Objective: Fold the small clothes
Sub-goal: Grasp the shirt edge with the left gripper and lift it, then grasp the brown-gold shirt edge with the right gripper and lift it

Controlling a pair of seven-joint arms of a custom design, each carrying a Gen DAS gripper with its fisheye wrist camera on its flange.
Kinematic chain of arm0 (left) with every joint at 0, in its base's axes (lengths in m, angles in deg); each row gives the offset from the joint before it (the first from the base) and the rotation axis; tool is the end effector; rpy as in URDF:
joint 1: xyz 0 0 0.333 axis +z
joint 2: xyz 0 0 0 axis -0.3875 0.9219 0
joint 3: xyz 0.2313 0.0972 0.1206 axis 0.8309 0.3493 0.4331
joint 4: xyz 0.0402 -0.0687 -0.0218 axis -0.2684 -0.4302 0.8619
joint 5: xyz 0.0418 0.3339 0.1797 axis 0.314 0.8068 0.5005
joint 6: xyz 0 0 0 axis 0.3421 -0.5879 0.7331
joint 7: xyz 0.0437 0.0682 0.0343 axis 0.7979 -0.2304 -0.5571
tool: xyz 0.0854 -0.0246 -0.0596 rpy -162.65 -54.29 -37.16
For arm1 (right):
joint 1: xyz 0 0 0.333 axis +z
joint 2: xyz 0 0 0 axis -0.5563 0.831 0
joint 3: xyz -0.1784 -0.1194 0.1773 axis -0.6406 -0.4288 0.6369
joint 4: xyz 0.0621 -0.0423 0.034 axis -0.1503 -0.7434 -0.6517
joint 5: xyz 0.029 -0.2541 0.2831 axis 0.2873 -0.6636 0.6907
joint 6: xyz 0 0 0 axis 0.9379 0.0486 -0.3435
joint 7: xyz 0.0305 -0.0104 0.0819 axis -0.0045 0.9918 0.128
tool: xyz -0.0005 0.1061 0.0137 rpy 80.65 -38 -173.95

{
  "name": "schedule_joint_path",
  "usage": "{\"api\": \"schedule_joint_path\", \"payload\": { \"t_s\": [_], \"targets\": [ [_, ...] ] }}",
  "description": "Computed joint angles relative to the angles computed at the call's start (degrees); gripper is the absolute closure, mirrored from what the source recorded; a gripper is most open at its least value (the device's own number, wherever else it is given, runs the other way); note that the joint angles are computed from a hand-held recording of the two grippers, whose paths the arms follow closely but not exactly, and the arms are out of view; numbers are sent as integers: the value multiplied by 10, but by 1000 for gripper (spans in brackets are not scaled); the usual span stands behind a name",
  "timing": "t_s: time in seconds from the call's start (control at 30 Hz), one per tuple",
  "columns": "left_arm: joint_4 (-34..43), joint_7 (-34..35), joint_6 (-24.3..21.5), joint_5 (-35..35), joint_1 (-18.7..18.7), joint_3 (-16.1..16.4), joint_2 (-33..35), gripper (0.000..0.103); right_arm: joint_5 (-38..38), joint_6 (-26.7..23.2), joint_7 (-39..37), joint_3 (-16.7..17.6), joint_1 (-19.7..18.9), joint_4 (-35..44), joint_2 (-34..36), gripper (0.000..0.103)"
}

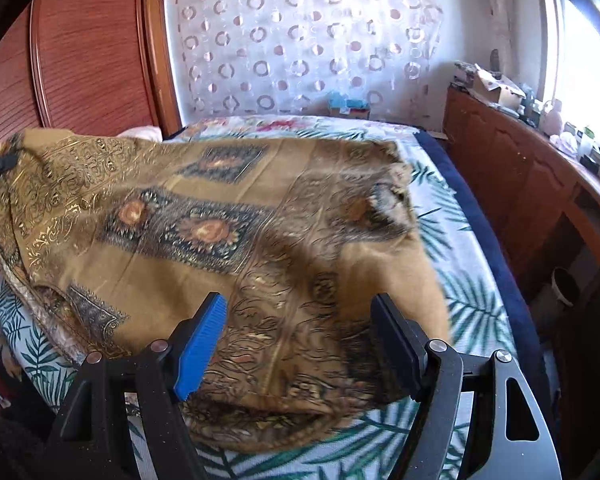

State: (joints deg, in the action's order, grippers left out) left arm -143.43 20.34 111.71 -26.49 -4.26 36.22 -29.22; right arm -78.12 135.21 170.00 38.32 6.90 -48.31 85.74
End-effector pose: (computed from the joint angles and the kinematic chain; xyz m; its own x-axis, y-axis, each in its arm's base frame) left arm 0.6569 -0.1601 0.3653 -0.3828 -0.9133 0.1394 -0.5135 0.0849 -0.8539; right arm 0.6156 0.2555 0.2943 0.2197 -0.9753 -0.0244 -0.6023 -0.1159 -0.7898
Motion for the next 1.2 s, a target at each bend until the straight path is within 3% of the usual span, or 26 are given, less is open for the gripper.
{"api": "schedule_joint_path", "payload": {
  "t_s": [0.17, 0.47, 0.57, 0.63, 0.7, 0.73, 0.77, 0.9, 1.07, 1.2],
  "targets": [
    [118, 52, -63, -2, -49, -22, 66, 94, 27, 22, -12, -47, 44, -45, -23, 27],
    [305, 152, -183, -42, -139, -53, 158, 95, 97, 65, -77, -45, 48, -111, -63, 27],
    [365, 170, -214, -51, -187, -33, 180, 94, 123, 76, -95, -37, 46, -123, -70, 27],
    [388, 184, -241, -64, -200, -31, 191, 94, 131, 83, -106, -22, 30, -136, -82, 27],
    [398, 173, -260, -62, -228, 12, 184, 79, 146, 86, -120, -17, 26, -140, -86, 27],
    [402, 171, -262, -62, -239, 28, 184, 71, 154, 88, -127, -13, 24, -143, -88, 27],
    [388, 185, -260, -71, -232, 23, 179, 59, 160, 88, -133, -8, 20, -142, -89, 27],
    [343, 191, -232, -114, -221, 28, 155, 40, 194, 81, -164, -2, 20, -125, -79, 27],
    [273, 168, -173, -144, -242, 94, 107, 38, 205, 68, -183, 14, 6, -108, -75, 27],
    [226, 156, -143, -167, -243, 133, 79, 38, 206, 53, -197, -4, 22, -92, -69, 27]
  ]
}}
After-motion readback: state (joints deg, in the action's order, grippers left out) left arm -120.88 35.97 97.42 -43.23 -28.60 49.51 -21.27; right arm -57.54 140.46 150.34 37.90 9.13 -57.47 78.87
